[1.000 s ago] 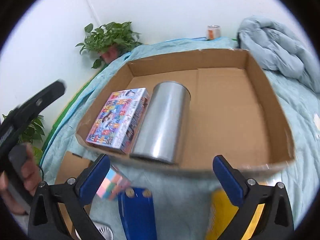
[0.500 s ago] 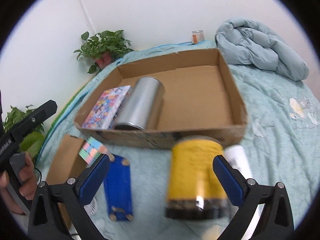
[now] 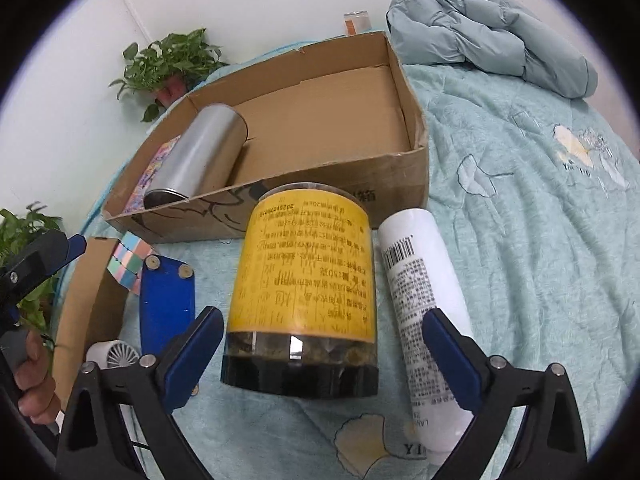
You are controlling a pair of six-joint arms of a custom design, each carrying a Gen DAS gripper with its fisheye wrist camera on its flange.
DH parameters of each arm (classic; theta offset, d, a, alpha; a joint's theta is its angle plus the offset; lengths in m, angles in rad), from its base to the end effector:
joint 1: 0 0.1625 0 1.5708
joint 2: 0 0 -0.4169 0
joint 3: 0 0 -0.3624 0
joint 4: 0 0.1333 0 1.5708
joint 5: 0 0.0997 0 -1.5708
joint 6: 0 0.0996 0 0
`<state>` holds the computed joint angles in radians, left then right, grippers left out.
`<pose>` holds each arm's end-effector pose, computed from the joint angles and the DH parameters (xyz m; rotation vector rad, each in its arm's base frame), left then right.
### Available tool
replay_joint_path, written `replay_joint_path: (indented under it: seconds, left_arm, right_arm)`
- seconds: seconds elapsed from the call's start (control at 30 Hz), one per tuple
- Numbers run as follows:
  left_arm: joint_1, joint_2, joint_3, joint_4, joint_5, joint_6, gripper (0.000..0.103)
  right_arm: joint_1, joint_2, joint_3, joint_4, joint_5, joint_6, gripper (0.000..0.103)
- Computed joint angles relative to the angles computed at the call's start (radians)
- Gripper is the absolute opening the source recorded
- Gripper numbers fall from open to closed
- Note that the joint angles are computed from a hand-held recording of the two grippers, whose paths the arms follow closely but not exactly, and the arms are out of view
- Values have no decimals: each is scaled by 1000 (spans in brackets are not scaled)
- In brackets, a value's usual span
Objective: Organize rigid objects
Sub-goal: 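Grasp the yellow-labelled jar with the left gripper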
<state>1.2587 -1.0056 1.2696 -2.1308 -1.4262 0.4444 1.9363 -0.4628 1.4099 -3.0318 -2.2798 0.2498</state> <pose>-0.0736 -0.7089 0.3548 1.0594 2.7521 -0.4246 0.3172 -0.6374 0.0376 -0.0971 -2.4821 0.8963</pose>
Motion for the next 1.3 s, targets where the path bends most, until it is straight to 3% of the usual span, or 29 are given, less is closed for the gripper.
replay_joint_path:
  seconds: [0.1, 0.23, 0.5, 0.57, 0.67, 0.8, 1.03, 1.17, 1.3]
  left_arm:
    - [-1, 29, -37, 65, -23, -24, 102]
    - [-4, 54, -59, 126, -47, -32, 102]
    - [-6, 96, -95, 334, -146, -56, 102]
    - [-6, 104, -96, 371, -160, -65, 101]
    - [-9, 124, -106, 407, -153, -82, 99]
    - [-9, 148, -122, 448, -154, -108, 93]
    - [-16, 188, -153, 483, -96, -147, 84]
    - [-6, 206, -180, 504, -101, -181, 84]
    - [-2, 203, -184, 509, -98, -169, 84]
  right_arm:
    - [-14, -4, -4, 38, 80, 7, 85]
    - [8, 13, -19, 54, 30, -27, 83]
    - [38, -42, 101, 57, 39, 104, 84]
    - [44, -50, 118, 58, 67, 92, 85]
    - [38, -78, 177, -17, 147, 67, 85]
    - [16, -122, 243, -76, 165, 100, 85]
    - [-17, -116, 190, 21, 262, 79, 85]
    - [-6, -91, 146, 64, 233, 52, 87]
    - [-17, -87, 142, 67, 252, 55, 89]
